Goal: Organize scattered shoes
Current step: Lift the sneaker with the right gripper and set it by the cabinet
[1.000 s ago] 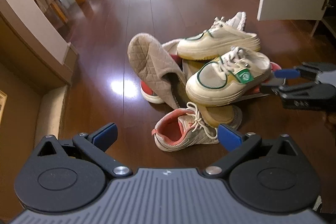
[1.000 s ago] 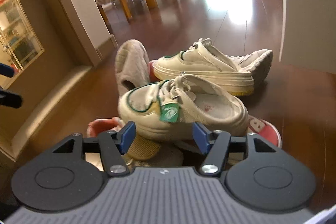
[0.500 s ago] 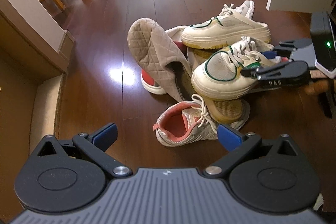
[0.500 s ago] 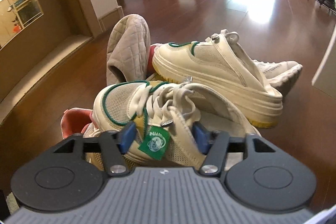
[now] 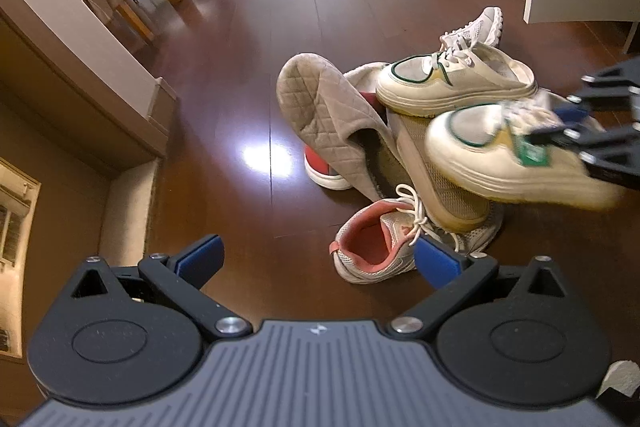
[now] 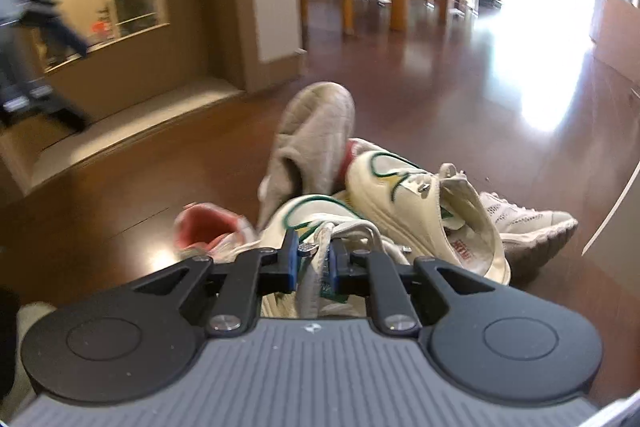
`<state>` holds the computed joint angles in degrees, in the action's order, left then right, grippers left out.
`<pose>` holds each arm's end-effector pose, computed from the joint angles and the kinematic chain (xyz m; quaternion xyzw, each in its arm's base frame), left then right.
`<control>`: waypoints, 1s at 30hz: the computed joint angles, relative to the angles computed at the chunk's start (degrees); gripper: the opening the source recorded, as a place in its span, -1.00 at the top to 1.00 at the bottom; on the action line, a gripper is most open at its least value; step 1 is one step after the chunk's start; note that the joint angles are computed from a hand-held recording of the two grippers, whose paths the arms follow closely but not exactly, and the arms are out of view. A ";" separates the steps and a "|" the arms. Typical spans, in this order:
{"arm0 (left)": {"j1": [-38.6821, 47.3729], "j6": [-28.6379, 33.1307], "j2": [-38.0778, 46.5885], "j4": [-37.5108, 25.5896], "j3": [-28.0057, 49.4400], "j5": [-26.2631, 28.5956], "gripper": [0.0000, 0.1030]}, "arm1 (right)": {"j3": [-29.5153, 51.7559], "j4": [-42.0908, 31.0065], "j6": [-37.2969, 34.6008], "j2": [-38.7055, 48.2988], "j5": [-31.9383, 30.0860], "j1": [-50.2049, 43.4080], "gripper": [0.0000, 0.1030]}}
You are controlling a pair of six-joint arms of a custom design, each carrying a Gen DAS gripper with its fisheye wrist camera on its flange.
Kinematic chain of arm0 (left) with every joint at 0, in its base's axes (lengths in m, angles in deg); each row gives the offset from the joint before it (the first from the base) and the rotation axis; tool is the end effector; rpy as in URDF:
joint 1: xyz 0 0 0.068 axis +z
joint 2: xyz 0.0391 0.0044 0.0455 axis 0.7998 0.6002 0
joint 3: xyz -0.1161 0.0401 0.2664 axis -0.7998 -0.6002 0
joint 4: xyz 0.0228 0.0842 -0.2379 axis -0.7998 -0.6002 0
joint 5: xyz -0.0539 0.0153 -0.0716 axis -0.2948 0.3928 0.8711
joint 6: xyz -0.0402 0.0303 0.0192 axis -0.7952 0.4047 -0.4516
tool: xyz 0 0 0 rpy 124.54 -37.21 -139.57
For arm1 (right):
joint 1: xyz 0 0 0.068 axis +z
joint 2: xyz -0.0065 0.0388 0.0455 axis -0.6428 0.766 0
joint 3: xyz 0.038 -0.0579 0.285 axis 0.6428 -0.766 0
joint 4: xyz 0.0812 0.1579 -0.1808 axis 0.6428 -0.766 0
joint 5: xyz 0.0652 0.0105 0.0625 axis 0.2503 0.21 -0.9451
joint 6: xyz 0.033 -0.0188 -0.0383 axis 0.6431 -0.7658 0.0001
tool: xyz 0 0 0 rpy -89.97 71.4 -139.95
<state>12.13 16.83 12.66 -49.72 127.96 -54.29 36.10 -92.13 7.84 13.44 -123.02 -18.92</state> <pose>0.1828 -0.1345 0.3448 -0.0286 0.9620 0.1713 0.2106 0.3339 0.1495 0.2088 -0.4747 0.7731 0.2420 0.3442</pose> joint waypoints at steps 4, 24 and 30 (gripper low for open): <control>-2.57 0.03 2.00 -1.60 0.79 -0.46 -0.98 | 0.05 -16.40 -15.19 -4.33 -5.23 -7.40 0.76; -16.83 15.97 15.01 11.44 6.02 8.09 -0.98 | -40.41 -9.37 13.94 -30.83 12.49 -43.17 0.19; -18.62 14.82 17.14 10.04 12.34 6.48 -0.98 | -45.94 2.93 40.18 -27.58 17.74 -32.05 -0.06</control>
